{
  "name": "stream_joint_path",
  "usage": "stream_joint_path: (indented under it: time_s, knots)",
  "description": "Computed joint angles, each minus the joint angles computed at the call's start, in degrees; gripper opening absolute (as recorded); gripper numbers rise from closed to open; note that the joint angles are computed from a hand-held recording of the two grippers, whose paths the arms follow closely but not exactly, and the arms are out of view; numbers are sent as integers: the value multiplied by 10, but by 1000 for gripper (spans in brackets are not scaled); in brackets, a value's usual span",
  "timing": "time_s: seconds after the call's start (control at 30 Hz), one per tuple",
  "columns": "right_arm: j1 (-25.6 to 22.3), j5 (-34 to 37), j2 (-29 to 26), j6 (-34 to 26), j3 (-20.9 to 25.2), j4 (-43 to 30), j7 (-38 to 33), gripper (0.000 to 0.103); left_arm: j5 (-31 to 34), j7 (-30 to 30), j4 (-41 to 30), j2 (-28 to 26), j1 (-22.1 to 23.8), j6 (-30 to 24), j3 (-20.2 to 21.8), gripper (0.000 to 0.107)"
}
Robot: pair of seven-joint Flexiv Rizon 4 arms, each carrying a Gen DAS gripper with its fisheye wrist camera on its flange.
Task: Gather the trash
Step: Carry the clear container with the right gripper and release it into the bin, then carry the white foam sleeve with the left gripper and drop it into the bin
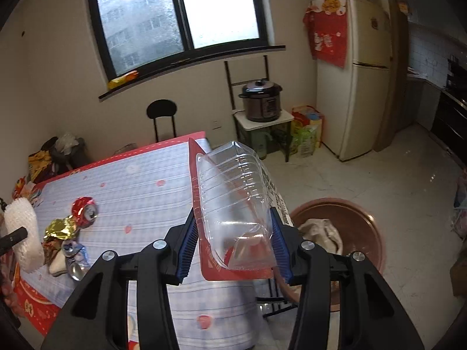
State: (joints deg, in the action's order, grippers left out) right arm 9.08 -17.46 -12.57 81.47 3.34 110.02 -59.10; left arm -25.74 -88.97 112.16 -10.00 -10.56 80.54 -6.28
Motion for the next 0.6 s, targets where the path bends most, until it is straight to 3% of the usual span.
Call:
stream_joint_path:
  time_s: [0.23, 0.27, 0.33, 0.47, 0.5, 0.6]
  knots:
    - [-49, 10, -38, -20, -30, -30, -24, 50, 82, -79, -63, -39, -31, -25, 20, 46]
    - [-58, 22, -46, -32, -25, -41, -32, 54, 94, -90, -75, -45, -35, -32, 23, 46]
    - [-63, 30, -54, -43, -28, -53, -30, 82, 109, -101, -89, -52, -39, -39, 23, 46]
    - [-35, -34, -46, -5, -86, -29, 33, 98, 121, -101, -111, -64, -41, -48, 15, 46]
    - [-24, -62, -39, 7, -107, -17, 59, 98, 122, -97, -119, -69, -41, -51, 11, 46]
    - [-33, -84, -24, 17, -104, -2, 72, 98, 111, -75, -140, -84, -37, -55, -6, 46]
